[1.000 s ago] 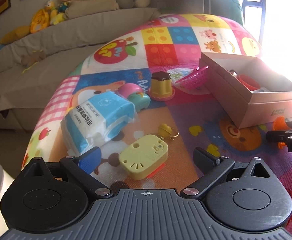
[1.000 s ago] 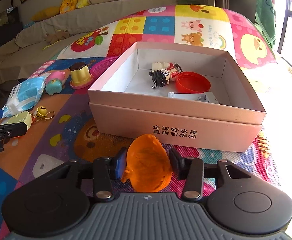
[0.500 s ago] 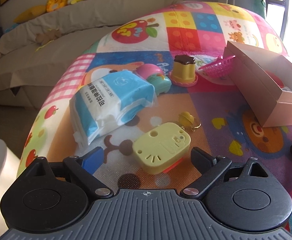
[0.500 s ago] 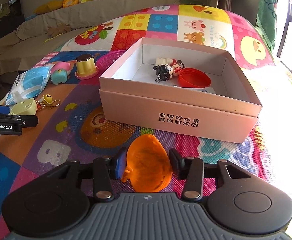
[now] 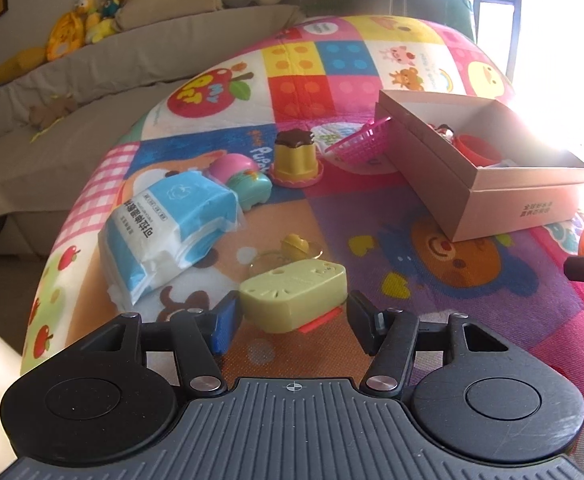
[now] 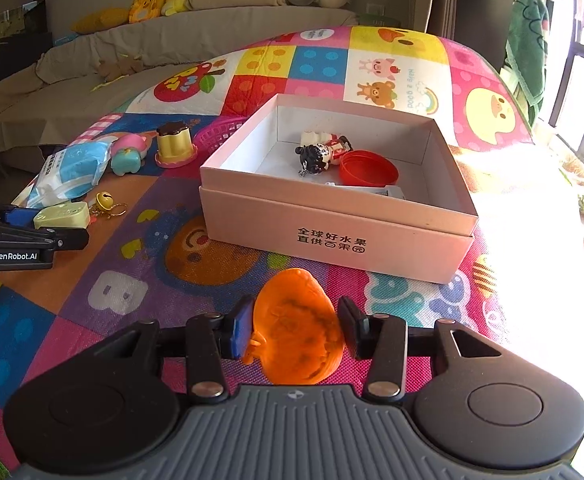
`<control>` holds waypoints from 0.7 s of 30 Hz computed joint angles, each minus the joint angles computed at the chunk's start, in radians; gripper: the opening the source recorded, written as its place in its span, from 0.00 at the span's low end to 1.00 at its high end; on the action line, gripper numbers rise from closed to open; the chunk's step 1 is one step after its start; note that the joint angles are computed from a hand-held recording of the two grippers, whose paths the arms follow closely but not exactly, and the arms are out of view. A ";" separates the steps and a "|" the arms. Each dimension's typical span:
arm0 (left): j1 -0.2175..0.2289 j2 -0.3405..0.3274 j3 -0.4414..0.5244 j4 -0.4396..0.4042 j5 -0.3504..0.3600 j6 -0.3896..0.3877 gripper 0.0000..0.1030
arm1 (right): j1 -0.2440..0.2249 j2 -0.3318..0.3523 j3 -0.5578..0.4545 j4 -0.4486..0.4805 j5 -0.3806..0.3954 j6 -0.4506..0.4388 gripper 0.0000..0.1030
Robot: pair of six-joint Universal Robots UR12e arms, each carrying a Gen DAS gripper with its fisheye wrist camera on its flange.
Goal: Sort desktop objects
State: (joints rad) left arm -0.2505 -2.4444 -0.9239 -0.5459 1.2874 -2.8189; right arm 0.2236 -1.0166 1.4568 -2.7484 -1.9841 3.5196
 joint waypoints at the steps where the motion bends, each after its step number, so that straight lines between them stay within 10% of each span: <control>1: 0.001 0.003 -0.005 -0.001 -0.011 0.007 0.61 | 0.001 -0.004 0.005 -0.004 -0.003 0.003 0.44; 13: 0.009 0.024 -0.060 0.052 0.045 0.070 0.86 | 0.000 0.001 0.016 0.010 0.015 0.033 0.45; 21: 0.015 0.017 -0.028 -0.047 -0.037 0.032 0.92 | 0.001 0.010 0.012 0.004 0.015 0.026 0.68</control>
State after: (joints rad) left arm -0.2354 -2.4279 -0.9517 -0.5925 1.2507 -2.7867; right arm 0.2249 -1.0068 1.4692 -2.7442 -1.9693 3.5452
